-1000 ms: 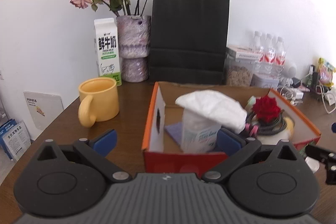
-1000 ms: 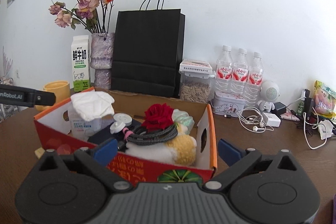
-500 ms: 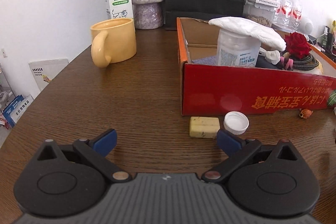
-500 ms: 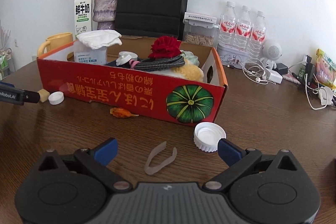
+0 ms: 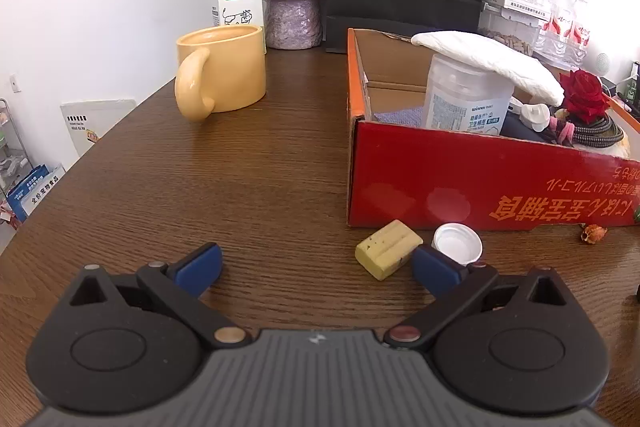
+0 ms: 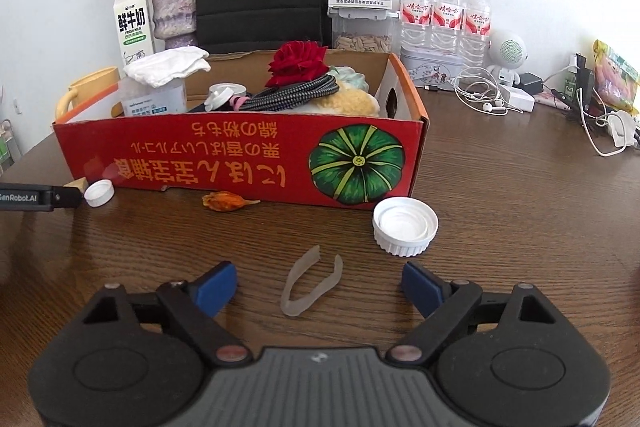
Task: Organize objects
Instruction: 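Grasp the yellow sponge block with the left gripper while the right gripper grasps the clear plastic strip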
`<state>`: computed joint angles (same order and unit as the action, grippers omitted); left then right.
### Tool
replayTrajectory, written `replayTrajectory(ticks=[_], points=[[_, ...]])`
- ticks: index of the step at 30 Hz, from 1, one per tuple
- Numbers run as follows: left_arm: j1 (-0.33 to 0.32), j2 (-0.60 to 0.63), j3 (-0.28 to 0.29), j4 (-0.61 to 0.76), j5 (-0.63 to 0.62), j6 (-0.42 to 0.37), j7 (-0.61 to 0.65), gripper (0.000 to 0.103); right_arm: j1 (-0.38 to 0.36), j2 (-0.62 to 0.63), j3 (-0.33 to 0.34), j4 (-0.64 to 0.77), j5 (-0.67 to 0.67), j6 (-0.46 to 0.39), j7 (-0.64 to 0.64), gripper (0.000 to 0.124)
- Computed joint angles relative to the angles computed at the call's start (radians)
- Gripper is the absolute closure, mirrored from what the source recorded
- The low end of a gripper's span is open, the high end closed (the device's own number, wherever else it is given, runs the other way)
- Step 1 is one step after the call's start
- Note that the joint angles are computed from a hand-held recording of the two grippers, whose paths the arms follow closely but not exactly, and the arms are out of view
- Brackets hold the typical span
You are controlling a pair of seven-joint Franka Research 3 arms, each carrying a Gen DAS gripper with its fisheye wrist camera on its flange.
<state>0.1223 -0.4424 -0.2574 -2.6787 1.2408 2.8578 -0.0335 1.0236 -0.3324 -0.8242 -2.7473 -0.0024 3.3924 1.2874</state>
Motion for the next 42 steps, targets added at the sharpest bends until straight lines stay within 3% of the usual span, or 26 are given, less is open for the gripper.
replayTrajectory(ticks=[3, 5, 6, 7, 8, 9, 11, 13, 20, 25, 27, 31, 33, 36, 37, 38, 39, 40, 41, 42], points=[[-0.002, 0.006, 0.000, 0.006, 0.000, 0.000, 0.003, 0.000, -0.013, 0.001, 0.018, -0.010, -0.003, 0.023, 0.016, 0.059], [-0.002, 0.005, 0.002, 0.005, 0.007, 0.009, 0.003, 0.004, -0.011, -0.005, 0.013, -0.015, -0.026, 0.033, 0.035, 0.083], [0.007, -0.002, -0.003, 0.002, 0.039, 0.025, -0.020, 0.013, 0.004, -0.013, -0.005, -0.017, -0.043, 0.036, 0.045, 0.093], [0.027, -0.016, -0.014, -0.002, 0.117, 0.065, -0.080, 0.038, 0.027, -0.026, -0.034, -0.018, -0.059, 0.034, 0.054, 0.113], [0.028, -0.024, -0.017, -0.004, 0.158, 0.082, -0.110, 0.067, 0.021, -0.023, -0.027, -0.021, -0.055, 0.045, 0.058, 0.115], [0.018, -0.029, -0.019, -0.005, 0.179, 0.086, -0.125, 0.078, 0.037, -0.033, -0.050, -0.022, -0.069, 0.045, 0.064, 0.117], [-0.006, -0.037, -0.013, -0.010, 0.191, 0.083, -0.138, 0.088, 0.063, -0.050, -0.084, -0.028, -0.082, 0.059, 0.065, 0.120], [-0.016, -0.047, -0.005, -0.015, 0.225, 0.096, -0.184, 0.092, 0.088, -0.068, -0.118, -0.040, -0.103, 0.089, 0.064, 0.123], [-0.077, -0.115, 0.019, -0.048, 0.324, 0.061, -0.337, 0.094, 0.075, -0.102, -0.141, -0.088, -0.209, 0.182, 0.110, 0.123], [-0.113, -0.128, 0.049, -0.061, 0.322, 0.046, -0.345, 0.094, 0.028, -0.096, -0.115, -0.103, -0.265, 0.207, 0.161, 0.123], [-0.115, -0.127, 0.051, -0.065, 0.296, 0.037, -0.327, 0.094, -0.025, -0.070, -0.057, -0.096, -0.250, 0.191, 0.188, 0.116], [-0.108, -0.128, 0.050, -0.071, 0.268, 0.036, -0.316, 0.094, -0.120, -0.022, 0.050, -0.074, -0.229, 0.140, 0.229, 0.083], [-0.103, -0.121, 0.049, -0.070, 0.238, 0.036, -0.294, 0.093, -0.144, 0.001, 0.082, -0.048, -0.237, 0.086, 0.252, 0.081], [-0.089, -0.107, 0.051, -0.073, 0.167, 0.044, -0.241, 0.090, -0.096, 0.010, 0.043, -0.024, -0.253, 0.044, 0.258, 0.085], [-0.076, -0.106, 0.046, -0.073, 0.166, 0.056, -0.245, 0.083, -0.075, 0.007, 0.026, -0.025, -0.260, 0.047, 0.243, 0.097], [-0.063, -0.106, 0.038, -0.071, 0.171, 0.063, -0.251, 0.069, -0.046, -0.005, -0.002, -0.026, -0.272, 0.041, 0.234, 0.117], [-0.055, -0.102, 0.028, -0.067, 0.167, 0.058, -0.247, 0.060, -0.045, -0.006, 0.004, -0.028, -0.257, 0.043, 0.220, 0.117], [-0.048, -0.097, 0.023, -0.063, 0.166, 0.057, -0.244, 0.045, -0.048, -0.005, 0.011, -0.030, -0.244, 0.044, 0.209, 0.117], [-0.041, -0.085, 0.020, -0.053, 0.169, 0.061, -0.243, 0.038, -0.035, -0.011, 0.000, -0.030, -0.236, 0.042, 0.203, 0.118], [-0.033, -0.071, 0.021, -0.042, 0.176, 0.070, -0.242, 0.037, -0.021, -0.018, -0.014, -0.031, -0.229, 0.043, 0.195, 0.118]])
